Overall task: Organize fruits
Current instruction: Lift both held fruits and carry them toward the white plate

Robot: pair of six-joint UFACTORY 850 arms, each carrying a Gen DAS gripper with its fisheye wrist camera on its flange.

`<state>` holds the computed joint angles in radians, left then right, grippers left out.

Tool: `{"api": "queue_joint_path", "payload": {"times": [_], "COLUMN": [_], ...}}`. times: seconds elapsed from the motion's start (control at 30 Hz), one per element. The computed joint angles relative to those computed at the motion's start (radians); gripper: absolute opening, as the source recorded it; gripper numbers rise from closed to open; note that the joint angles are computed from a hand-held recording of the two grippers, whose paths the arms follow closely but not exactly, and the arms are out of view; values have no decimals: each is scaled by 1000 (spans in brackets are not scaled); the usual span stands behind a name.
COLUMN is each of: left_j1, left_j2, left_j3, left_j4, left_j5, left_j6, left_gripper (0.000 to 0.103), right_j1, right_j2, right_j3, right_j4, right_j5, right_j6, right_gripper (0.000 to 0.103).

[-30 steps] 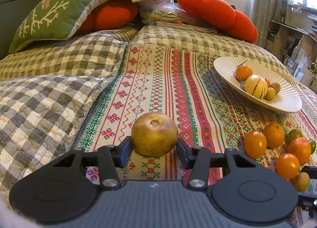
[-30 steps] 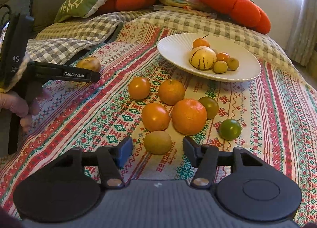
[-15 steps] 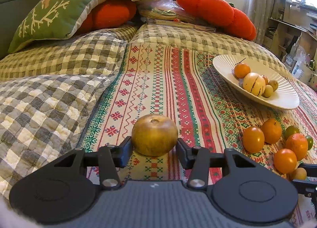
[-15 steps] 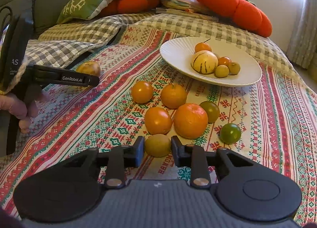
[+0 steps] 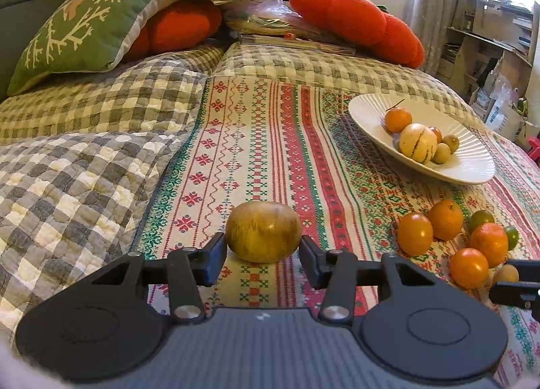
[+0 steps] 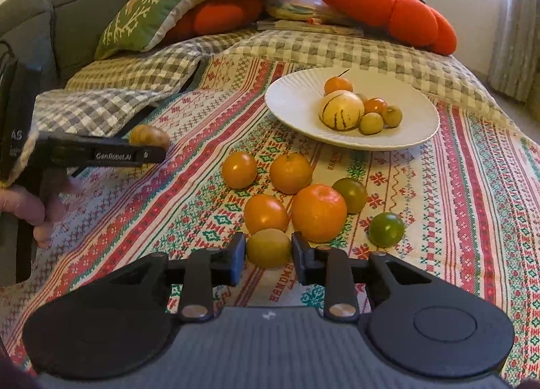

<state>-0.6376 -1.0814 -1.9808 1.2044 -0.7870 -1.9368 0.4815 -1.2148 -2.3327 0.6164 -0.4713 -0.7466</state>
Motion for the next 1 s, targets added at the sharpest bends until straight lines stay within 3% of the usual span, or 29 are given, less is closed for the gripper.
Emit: {"api": "queue_joint_path", "payload": {"times": [0.43, 0.57, 0.73, 0.87, 1.0], "left_j1": [-6, -8, 5, 10, 8], "left_j2": [27, 10, -11, -46, -47], "left_j3": [29, 6, -28, -91, -102], "left_j4": [9, -13, -53, -167, -190], "left_j5": [57, 26, 25, 10, 10], "left_j6": [9, 25, 41, 156, 199], "left_gripper": [38, 55, 55, 54, 51], "right_j1": [-10, -8, -6, -6, -8], "right_j2": [5, 3, -5, -11, -16], "right_j3": [1, -1, -15, -25, -33], "right_j4": [-43, -55, -64, -74, -85], "right_j5": [16, 14, 4, -4, -7], "right_j6": [73, 80, 82, 89, 99], "right_gripper": [27, 27, 27, 27, 27]}}
